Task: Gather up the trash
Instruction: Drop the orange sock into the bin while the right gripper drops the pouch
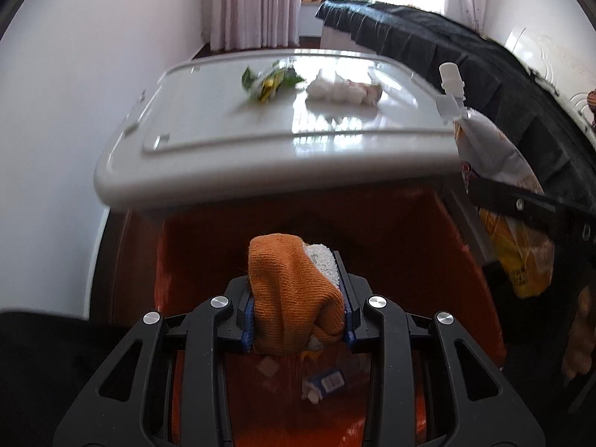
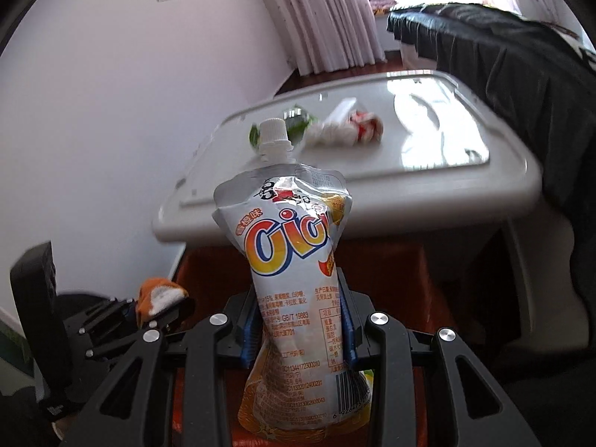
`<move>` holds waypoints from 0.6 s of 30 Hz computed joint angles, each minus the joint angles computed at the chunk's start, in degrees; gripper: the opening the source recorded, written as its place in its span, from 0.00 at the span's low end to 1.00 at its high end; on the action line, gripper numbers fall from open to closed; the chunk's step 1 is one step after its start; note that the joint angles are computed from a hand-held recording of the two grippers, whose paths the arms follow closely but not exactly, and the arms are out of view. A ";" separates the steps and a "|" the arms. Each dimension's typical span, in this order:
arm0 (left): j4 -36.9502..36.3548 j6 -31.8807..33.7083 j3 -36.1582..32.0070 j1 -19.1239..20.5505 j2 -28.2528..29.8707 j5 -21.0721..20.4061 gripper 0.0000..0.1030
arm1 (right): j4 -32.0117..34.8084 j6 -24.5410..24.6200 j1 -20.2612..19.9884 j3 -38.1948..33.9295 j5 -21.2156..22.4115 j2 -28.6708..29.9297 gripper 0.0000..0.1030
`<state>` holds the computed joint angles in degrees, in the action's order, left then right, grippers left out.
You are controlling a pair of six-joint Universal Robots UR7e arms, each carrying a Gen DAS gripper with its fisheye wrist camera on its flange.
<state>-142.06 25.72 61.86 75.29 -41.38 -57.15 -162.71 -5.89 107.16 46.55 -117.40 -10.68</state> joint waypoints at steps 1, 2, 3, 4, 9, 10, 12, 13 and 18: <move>0.00 -0.19 0.67 0.06 -0.23 0.54 0.31 | 0.89 0.34 -0.10 -0.07 -0.45 0.28 0.34; 0.64 -0.74 0.78 0.19 -0.25 0.83 0.31 | 1.51 0.87 -0.27 0.47 -0.48 0.22 0.34; 1.11 -1.24 0.86 0.35 -0.29 0.91 0.31 | 2.40 1.51 -0.58 0.91 -0.39 0.25 0.34; 0.96 -1.30 1.26 0.38 -0.47 1.08 0.31 | 2.90 1.60 -0.67 1.19 -1.26 0.44 0.34; 0.55 -0.66 0.98 0.54 0.24 2.20 0.31 | 4.66 2.33 -1.54 0.87 -3.40 1.05 0.34; 0.54 -0.64 1.11 0.58 0.23 2.28 0.31 | 4.44 2.36 -1.79 0.99 -3.35 0.97 0.34; 0.92 -0.69 0.93 0.69 0.52 2.51 0.31 | 4.61 2.94 -1.84 1.40 -3.40 0.72 0.34; 1.27 -0.88 0.70 0.75 0.71 2.59 0.31 | 5.17 3.10 -1.96 1.04 -3.48 0.87 0.34; 2.11 -1.66 -0.07 1.05 1.12 2.54 0.32 | 7.31 3.49 -2.39 -1.00 -3.35 2.09 0.34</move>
<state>-139.95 24.06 61.78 76.34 -40.25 -54.61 -155.41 -2.40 104.77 45.55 -120.75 -8.59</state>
